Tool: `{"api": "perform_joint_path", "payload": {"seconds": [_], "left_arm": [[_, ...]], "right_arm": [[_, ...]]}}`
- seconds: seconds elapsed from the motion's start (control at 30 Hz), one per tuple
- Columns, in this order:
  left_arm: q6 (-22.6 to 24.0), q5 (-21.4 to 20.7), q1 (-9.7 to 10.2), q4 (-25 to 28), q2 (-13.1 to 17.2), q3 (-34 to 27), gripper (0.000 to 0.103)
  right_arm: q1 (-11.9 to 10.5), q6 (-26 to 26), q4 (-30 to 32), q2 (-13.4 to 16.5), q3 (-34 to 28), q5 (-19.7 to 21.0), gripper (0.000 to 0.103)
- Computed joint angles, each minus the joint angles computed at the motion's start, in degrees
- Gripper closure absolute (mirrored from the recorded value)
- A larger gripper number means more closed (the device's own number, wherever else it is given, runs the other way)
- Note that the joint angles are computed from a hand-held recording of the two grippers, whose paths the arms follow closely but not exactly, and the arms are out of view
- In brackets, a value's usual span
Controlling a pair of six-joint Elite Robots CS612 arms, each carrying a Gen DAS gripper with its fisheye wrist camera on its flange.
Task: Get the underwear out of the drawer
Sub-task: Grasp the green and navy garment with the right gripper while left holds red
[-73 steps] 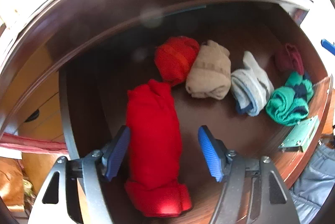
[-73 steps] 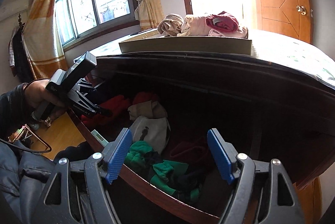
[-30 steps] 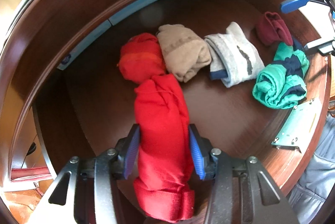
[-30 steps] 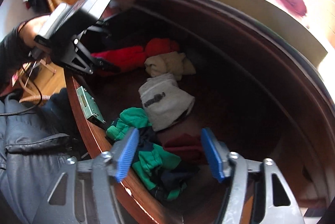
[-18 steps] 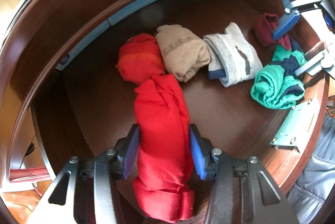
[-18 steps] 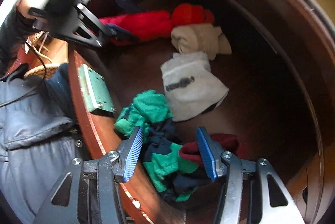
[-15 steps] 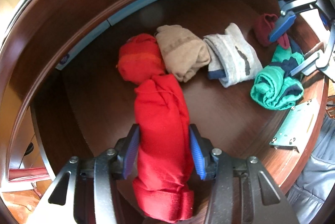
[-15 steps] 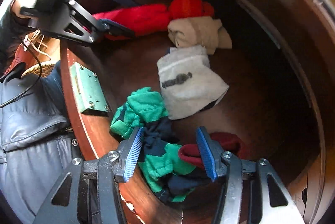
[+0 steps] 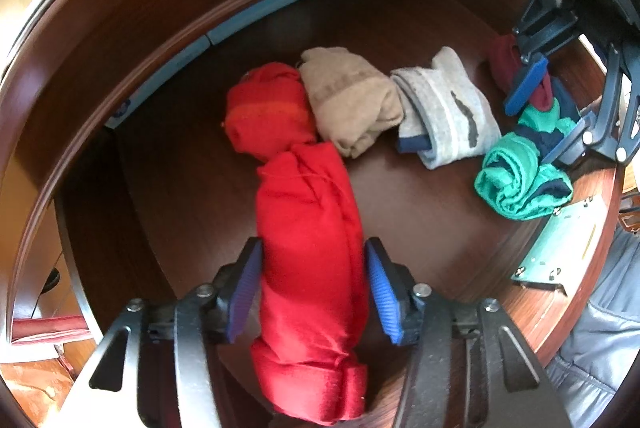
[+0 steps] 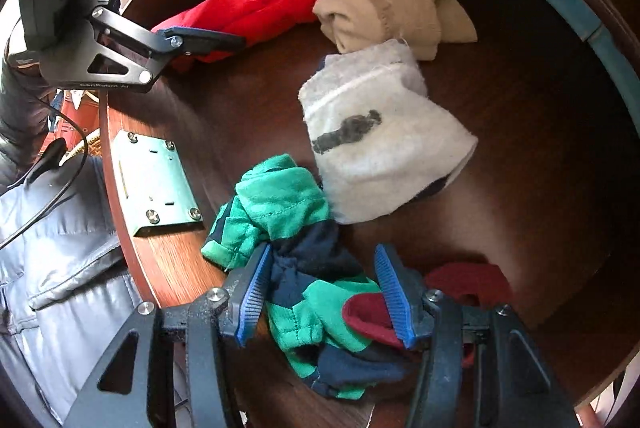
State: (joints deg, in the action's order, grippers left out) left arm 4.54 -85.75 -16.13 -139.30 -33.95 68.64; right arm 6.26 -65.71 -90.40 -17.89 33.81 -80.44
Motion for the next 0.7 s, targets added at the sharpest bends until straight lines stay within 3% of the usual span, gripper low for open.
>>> {"api": "perform_joint_path", "payload": {"seconds": [0.13,0.23,0.4,0.57,0.7], "left_arm": [[-0.06,-0.53,0.01,1.16,0.16,-0.61,0.046],[0.03,-1.48,0.12,2.06,0.34,-1.06,0.041],[-0.11,-2.52,0.29,3.94,0.86,-2.31,0.039],[-0.03,-2.72,0.29,3.78,0.96,-2.36,0.041],[-0.11,-2.78,0.5,2.66,1.16,-2.29,0.052]], "right_arm": [[-0.22,1.1,7.0,4.33,-8.16,1.05,0.053],[-0.61,0.82,7.6,4.52,-8.42,2.19,0.056],[-1.56,-0.5,1.79,0.21,0.04,5.68,0.077],[-2.28,-0.46,-4.8,-2.97,6.6,8.83,0.084],[-3.02,-0.39,-11.14,-6.02,13.13,11.64,0.085]]}}
